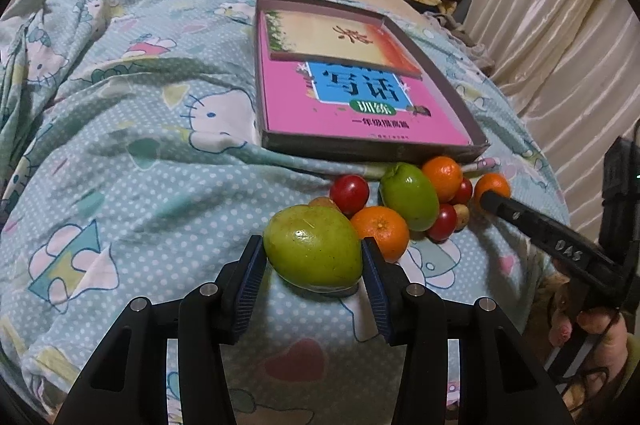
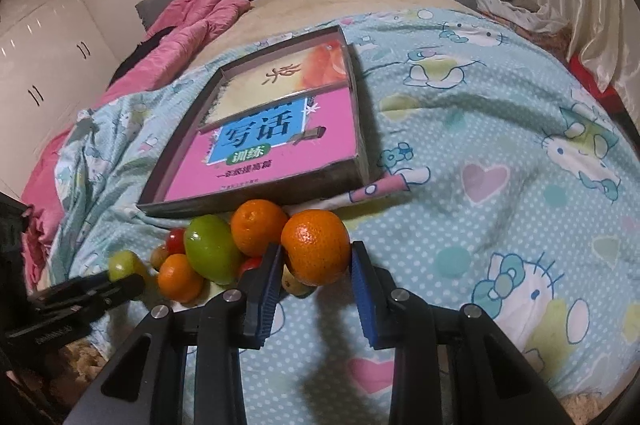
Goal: Organize fruits
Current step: 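Lift the green pear with the left tool while the right tool lifts the tangerine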
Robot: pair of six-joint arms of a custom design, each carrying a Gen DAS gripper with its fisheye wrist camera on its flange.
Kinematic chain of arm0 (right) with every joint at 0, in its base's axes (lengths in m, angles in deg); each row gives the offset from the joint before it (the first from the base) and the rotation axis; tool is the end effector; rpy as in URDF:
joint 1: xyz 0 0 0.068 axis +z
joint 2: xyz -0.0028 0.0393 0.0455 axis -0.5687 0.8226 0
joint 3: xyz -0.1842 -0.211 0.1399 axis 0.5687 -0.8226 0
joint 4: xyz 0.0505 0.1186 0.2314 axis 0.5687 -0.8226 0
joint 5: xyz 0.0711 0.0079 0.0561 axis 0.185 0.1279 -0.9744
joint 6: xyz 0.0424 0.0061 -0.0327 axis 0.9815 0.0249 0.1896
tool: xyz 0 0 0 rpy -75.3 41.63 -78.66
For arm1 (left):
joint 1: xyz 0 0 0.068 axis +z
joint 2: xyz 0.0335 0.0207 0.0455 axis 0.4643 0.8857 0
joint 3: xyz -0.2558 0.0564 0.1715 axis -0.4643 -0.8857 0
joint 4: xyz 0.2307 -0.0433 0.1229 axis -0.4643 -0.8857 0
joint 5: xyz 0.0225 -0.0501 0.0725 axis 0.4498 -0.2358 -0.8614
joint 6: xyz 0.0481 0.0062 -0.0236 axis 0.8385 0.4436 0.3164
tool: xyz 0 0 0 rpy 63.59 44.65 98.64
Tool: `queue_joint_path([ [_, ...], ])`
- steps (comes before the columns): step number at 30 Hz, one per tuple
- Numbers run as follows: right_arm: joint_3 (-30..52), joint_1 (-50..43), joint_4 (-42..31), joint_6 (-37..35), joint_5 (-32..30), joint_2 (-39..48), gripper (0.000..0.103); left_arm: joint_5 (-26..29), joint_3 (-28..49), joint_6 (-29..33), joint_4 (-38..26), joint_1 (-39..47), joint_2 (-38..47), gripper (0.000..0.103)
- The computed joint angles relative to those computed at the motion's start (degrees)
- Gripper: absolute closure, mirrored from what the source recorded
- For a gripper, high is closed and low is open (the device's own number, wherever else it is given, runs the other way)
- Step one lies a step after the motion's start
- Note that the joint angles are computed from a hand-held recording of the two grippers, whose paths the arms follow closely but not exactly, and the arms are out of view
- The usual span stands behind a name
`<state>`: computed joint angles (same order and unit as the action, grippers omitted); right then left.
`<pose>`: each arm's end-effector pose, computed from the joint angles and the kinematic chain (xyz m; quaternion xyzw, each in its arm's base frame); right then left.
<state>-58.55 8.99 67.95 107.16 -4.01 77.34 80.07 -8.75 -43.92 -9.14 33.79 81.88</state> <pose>0.1856 0.1536 0.0809 0.1466 0.9155 0.0608 0.3697 0.3119 0.0162 0.0637 0.1841 0.9363 -0.1913 0.2301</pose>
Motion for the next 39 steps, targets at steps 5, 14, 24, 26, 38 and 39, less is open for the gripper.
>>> queue_joint_path([
  [5,-1.59,-0.29,3.1,-0.4,0.32,-0.73,0.069,0.34,-0.91,-0.23,0.87,0.42,-2.11,0.053],
  [14,-0.17,2.06,4.02,-7.5,4.65,-4.13,0.069,2.69,1.88,-3.29,-0.86,0.38,-3.31,0.053],
  [24,2.65,-2.38,5.03,-13.11,1.9,-3.54,0.069,0.49,4.76,-7.13,0.85,-2.61,-2.26,0.053],
  [26,3.26,-2.89,5.1,-14.35,1.78,-3.33,0.069,-0.21,5.51,-7.78,1.31,-3.28,-1.74,0.053],
  [38,6.47,-8.36,5.95,-20.5,-1.25,-0.51,0.069,-3.97,10.07,-10.38,3.3,-8.32,2.2,0.053],
  [39,6.54,-8.57,5.87,-20.7,-1.58,-0.2,0.069,-4.35,10.31,-10.37,3.48,-8.66,2.65,0.053],
])
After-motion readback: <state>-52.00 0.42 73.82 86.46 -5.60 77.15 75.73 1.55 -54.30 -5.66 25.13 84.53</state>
